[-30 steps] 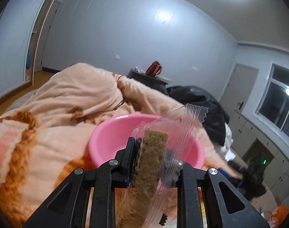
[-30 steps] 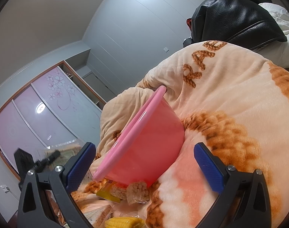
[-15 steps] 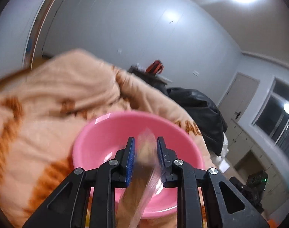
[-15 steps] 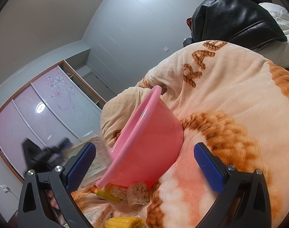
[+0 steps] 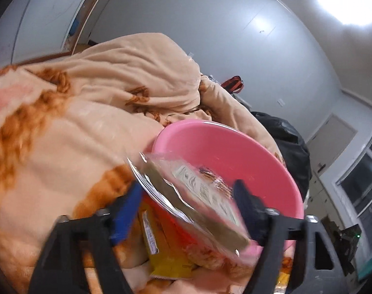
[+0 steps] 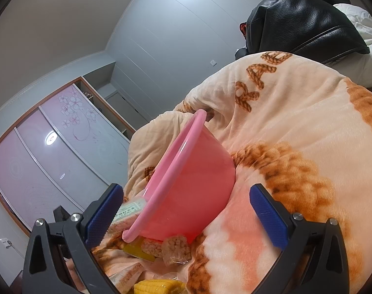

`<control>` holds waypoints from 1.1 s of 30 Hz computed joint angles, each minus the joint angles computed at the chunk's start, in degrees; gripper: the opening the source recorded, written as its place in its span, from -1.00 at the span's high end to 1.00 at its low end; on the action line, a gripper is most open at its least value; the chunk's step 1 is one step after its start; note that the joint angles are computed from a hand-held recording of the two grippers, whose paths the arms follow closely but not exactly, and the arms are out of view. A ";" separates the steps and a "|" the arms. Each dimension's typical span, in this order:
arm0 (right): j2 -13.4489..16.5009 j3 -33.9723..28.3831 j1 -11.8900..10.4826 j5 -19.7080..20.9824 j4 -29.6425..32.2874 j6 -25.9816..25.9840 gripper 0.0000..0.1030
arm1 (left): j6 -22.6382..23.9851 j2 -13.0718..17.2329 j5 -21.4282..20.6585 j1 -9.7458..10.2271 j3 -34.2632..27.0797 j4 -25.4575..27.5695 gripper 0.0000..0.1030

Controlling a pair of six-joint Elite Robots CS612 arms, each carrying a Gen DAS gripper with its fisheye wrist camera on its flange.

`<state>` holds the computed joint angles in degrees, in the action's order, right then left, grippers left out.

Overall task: Organize snacks
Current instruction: 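Carry the cereal bar over the pink bowl and release it with the left gripper, then grasp the yellow biscuit pack with the right gripper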

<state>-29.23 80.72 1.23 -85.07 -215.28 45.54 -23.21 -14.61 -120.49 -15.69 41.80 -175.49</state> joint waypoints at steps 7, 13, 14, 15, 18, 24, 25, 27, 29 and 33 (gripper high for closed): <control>0.02 -0.05 -0.11 0.17 0.09 -0.15 -0.99 | -3.30 0.12 0.22 0.67 1.24 -2.65 -0.49; -3.34 3.56 1.00 -4.68 1.04 -3.91 -0.99 | -5.26 -0.44 1.19 1.10 2.73 -2.27 -0.50; -4.14 4.75 1.26 -5.62 -0.37 -5.50 -0.99 | -5.11 -0.39 1.00 1.13 2.67 -2.03 -0.50; -4.92 6.06 1.45 -5.98 -1.74 -7.17 -0.99 | -4.94 -0.36 0.84 1.15 2.66 -1.84 -0.50; -6.55 10.84 1.74 -1.88 -7.33 -11.00 -0.99 | -4.45 -0.42 1.00 1.08 2.64 -0.87 -0.51; -9.91 14.64 4.60 -6.14 0.72 -28.12 -0.99 | -3.77 -0.52 1.54 0.93 2.47 0.75 -0.51; -10.33 14.14 4.98 -6.56 3.53 -31.15 -0.99 | -3.67 -0.50 1.62 0.91 2.43 0.90 -0.51; -10.64 13.63 5.08 -4.03 6.59 -33.87 -0.99 | -3.63 -0.45 1.63 0.91 2.31 1.03 -0.51; -11.01 13.37 5.16 -2.37 11.29 -36.07 -0.99 | -3.70 -0.44 1.59 0.91 2.30 1.00 -0.51; -11.91 13.08 5.21 1.17 19.70 -38.80 -0.84 | -3.65 -0.46 1.69 0.91 2.38 1.06 -0.51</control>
<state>-41.13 93.80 6.44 -83.90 -195.58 6.74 -26.86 -15.07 -118.80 -14.78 44.18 -174.43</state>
